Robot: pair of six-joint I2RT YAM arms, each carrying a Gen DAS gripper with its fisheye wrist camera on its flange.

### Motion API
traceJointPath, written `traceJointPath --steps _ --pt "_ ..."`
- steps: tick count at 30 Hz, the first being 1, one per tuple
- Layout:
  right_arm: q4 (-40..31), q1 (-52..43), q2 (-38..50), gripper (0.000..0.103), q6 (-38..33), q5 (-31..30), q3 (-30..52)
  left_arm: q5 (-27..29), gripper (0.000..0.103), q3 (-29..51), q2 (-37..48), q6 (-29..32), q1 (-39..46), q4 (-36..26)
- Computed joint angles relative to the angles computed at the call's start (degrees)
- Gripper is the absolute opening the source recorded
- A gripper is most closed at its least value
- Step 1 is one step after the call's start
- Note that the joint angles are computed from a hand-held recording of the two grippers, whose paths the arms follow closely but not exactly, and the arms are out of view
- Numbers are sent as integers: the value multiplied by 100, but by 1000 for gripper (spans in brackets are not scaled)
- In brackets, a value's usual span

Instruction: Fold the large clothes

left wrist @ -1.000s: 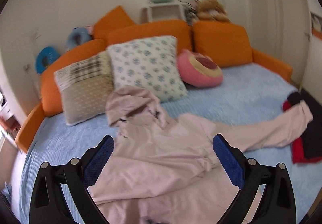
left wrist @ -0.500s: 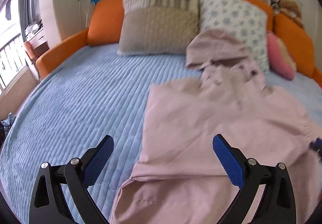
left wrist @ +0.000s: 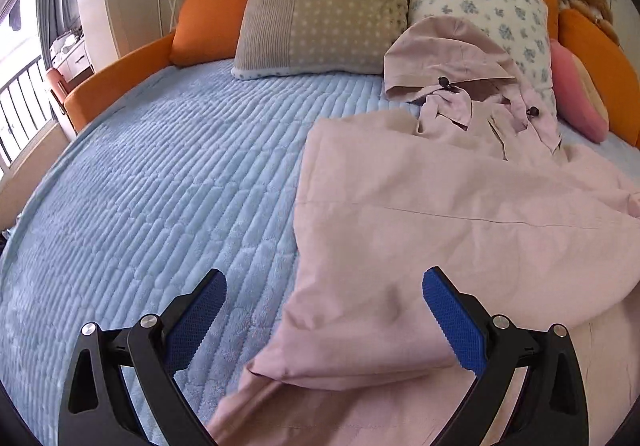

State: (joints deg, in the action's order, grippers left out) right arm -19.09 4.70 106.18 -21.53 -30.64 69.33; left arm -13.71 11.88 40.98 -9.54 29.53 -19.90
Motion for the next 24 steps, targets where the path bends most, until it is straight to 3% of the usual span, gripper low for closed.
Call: traceJointPath --steps 8,12,14,15,16,20,24 --pt "498 49 694 16 -1 446 -104 -415 99 49 2308 -142 -343 1388" --pt "820 179 645 22 -114 698 -303 -639 99 -36 2686 -374 -540 1706" --pt "664 178 467 44 -291 841 -309 -781 99 -24 2162 -579 -822 1273" --pt "493 83 375 69 -379 711 -272 -902 99 14 1957 -701 -1012 1063" --pt "375 -61 240 79 -473 490 -285 -1255 99 105 1566 -986 -1453 626" --pt "108 -693 -387 78 -932 -26 -408 -2123 99 844 836 -2106 -3100 -744" --pt "-394 -1406 -654 78 -1430 -314 -104 -2753 99 1927 1376 -3373 -4982 -1372"
